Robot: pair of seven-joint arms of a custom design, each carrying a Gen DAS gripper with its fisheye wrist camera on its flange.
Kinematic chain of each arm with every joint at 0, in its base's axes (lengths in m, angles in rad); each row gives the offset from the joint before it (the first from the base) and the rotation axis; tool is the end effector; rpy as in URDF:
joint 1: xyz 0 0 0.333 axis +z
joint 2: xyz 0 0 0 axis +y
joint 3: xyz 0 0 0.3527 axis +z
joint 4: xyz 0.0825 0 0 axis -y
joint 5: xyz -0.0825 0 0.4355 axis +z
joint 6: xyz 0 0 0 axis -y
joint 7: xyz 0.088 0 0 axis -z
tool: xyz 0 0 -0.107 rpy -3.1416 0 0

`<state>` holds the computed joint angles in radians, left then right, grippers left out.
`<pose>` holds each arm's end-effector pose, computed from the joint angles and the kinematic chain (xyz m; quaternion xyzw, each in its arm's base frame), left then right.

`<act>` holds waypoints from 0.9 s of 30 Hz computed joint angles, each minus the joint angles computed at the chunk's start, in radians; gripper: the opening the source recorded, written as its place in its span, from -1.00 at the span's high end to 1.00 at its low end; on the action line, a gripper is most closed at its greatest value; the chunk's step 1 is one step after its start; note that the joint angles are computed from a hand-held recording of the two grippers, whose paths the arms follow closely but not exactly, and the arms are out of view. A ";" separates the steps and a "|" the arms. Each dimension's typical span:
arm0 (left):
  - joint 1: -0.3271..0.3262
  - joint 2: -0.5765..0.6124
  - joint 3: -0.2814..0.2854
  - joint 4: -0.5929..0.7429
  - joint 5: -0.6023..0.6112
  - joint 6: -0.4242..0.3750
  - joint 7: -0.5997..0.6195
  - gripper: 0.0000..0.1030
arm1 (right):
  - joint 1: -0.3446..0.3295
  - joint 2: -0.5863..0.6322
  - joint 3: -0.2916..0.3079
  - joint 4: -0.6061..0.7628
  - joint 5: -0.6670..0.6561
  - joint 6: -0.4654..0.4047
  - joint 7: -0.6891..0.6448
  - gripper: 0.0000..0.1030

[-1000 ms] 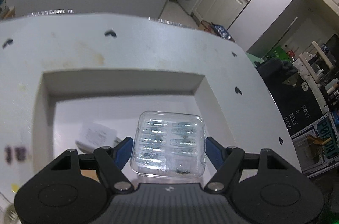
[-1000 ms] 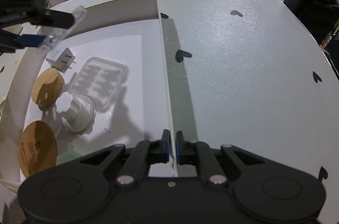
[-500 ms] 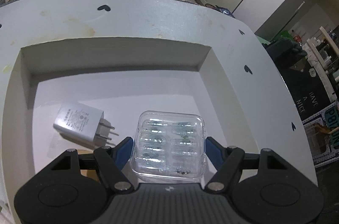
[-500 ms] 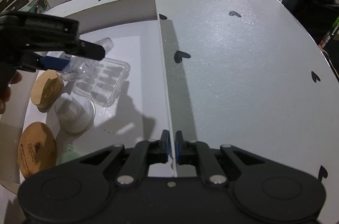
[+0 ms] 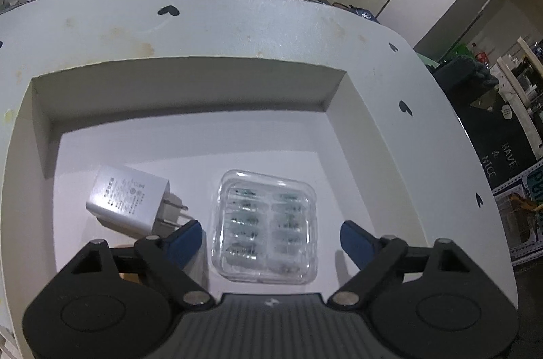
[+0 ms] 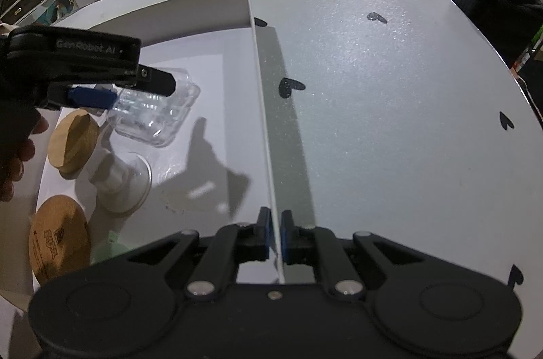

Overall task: Organize rigid objects
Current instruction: 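Carry the clear plastic box into the tray beside the charger and release it, then move the left gripper out of the tray toward the white ribbed plastic frame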

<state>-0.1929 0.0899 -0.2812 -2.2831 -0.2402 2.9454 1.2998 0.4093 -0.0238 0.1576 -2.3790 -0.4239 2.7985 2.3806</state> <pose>0.5473 -0.2613 0.3793 -0.6862 0.6677 -0.2841 0.0508 0.4646 0.3188 0.3762 -0.7279 0.6412 -0.1346 0.2024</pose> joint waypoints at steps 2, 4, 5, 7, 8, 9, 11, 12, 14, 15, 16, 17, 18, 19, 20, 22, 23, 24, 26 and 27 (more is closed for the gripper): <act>0.000 -0.003 -0.003 0.002 -0.007 -0.018 0.006 -0.82 | 0.000 0.000 0.000 0.000 0.000 0.000 -0.001 0.87; 0.003 -0.009 -0.009 0.000 -0.040 -0.032 0.032 -0.93 | 0.000 0.000 0.000 0.000 0.001 0.002 -0.003 0.87; 0.000 -0.012 -0.009 -0.003 -0.049 -0.031 0.040 -0.93 | 0.000 0.001 0.000 0.000 0.001 0.001 -0.002 0.87; -0.008 -0.022 -0.002 -0.009 -0.040 -0.032 0.030 -0.98 | 0.001 0.001 0.000 0.000 0.000 0.001 -0.001 0.87; -0.012 -0.027 0.000 -0.012 -0.038 -0.034 0.027 -1.00 | 0.001 0.001 0.000 0.000 0.000 0.001 -0.001 0.86; -0.015 -0.033 0.002 -0.015 -0.040 -0.037 0.029 -1.00 | 0.001 0.001 0.000 0.000 0.002 0.002 -0.002 0.86; -0.022 -0.047 0.004 -0.021 -0.055 -0.045 0.042 -1.00 | 0.002 0.003 -0.001 0.001 0.006 0.002 -0.007 0.86; -0.026 -0.055 0.004 -0.026 -0.075 -0.047 0.059 -1.00 | 0.002 0.003 -0.001 0.002 0.008 0.003 -0.009 0.85; -0.036 -0.073 0.007 -0.037 -0.118 -0.050 0.096 -1.00 | 0.003 0.003 0.000 0.003 0.004 0.001 -0.005 0.85; -0.042 -0.083 0.010 -0.043 -0.144 -0.050 0.118 -1.00 | 0.003 0.003 0.000 0.003 0.000 0.000 -0.002 0.85; -0.049 -0.091 0.014 -0.048 -0.161 -0.051 0.132 -1.00 | 0.003 0.004 0.000 0.004 -0.006 -0.001 0.004 0.84; -0.056 -0.102 0.019 -0.057 -0.172 -0.050 0.141 -1.00 | 0.004 0.003 0.000 0.003 -0.009 -0.002 0.006 0.84; -0.064 -0.112 0.024 -0.065 -0.178 -0.049 0.144 -1.00 | 0.004 0.003 0.000 0.003 -0.011 -0.002 0.007 0.84; -0.072 -0.121 0.030 -0.073 -0.187 -0.049 0.148 -1.00 | 0.004 0.002 0.000 0.003 -0.014 -0.002 0.010 0.84; -0.082 -0.132 0.036 -0.081 -0.213 -0.051 0.165 -1.00 | 0.004 0.001 0.000 0.001 -0.015 0.000 0.011 0.84; -0.104 -0.153 0.051 -0.097 -0.274 -0.057 0.209 -1.00 | 0.003 0.000 0.000 -0.001 -0.018 0.002 0.013 0.84; -0.114 -0.165 0.058 -0.105 -0.293 -0.059 0.227 -1.00 | 0.003 0.000 0.000 -0.002 -0.019 0.003 0.013 0.84; -0.123 -0.178 0.064 -0.116 -0.301 -0.056 0.239 -1.00 | 0.002 0.000 0.000 -0.002 -0.022 0.004 0.015 0.84; -0.140 -0.206 0.074 -0.138 -0.297 -0.042 0.249 -1.00 | 0.002 -0.001 0.001 -0.003 -0.026 0.004 0.019 0.84; -0.155 -0.220 0.085 -0.148 -0.311 -0.034 0.269 -1.00 | 0.002 -0.002 0.001 -0.003 -0.027 0.004 0.019 0.84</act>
<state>-0.3481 -0.1303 -0.1959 -2.4309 -0.5517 2.9115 1.5687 0.4110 -0.0262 0.1590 -2.3825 -0.4505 2.8026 2.3999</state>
